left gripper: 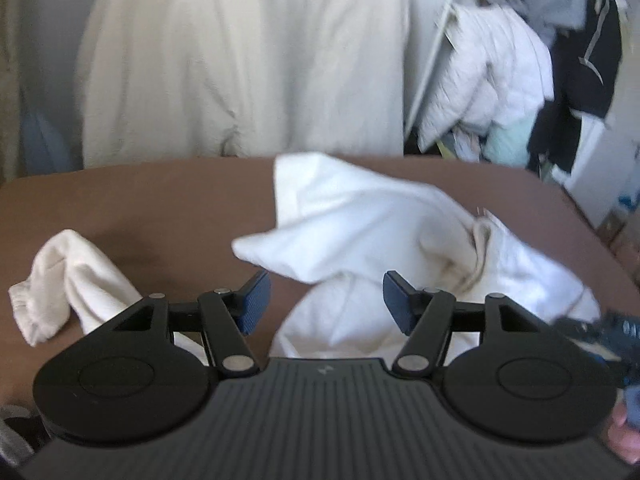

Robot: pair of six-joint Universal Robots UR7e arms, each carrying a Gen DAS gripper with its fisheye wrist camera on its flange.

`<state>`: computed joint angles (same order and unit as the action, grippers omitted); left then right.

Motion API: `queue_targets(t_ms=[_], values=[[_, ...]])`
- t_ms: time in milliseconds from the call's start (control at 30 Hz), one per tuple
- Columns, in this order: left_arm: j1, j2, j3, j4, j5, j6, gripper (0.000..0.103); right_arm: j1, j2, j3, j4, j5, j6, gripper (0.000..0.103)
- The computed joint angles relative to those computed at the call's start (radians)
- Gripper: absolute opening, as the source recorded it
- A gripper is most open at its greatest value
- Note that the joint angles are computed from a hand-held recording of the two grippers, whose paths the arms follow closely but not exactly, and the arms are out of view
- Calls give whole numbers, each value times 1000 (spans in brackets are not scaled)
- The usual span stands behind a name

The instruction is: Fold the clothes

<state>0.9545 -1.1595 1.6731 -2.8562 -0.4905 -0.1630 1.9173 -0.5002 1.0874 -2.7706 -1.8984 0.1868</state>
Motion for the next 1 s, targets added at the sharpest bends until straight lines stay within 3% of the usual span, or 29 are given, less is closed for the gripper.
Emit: queue_targets(t_ms=[100,167,200,333,533,633,700,767,800,900,1000], values=[[-11,0,25,-12,-35,-14,61,-24,21,-25,24,52,69,74],[16,22,13,-35,-89,-5,61,-39,36,-44,39,83,109,63],[30,29,10,-37,-117,-8,61,-32,44,-50,38,62,84,58],[68,38,-3,37,-202,-73,61,-6,76,-76,29,-21,-15,11],[98,65,-24,183,-255,-195,61,46,110,-83,-48,-157,-218,7],[87,87,-26,242,-181,-181,60,69,101,-47,-136,-199,-298,7],[67,108,-34,327,-62,-170,60,82,89,-17,-203,-228,-334,7],[46,130,-35,440,85,-183,60,104,74,11,-286,-324,-349,6],[42,132,-25,454,118,-189,60,112,67,17,-317,-357,-369,6],[41,100,21,394,84,-207,56,128,42,16,-402,-421,-457,6],[20,92,66,226,110,-106,47,136,39,-89,-389,-462,-609,6]])
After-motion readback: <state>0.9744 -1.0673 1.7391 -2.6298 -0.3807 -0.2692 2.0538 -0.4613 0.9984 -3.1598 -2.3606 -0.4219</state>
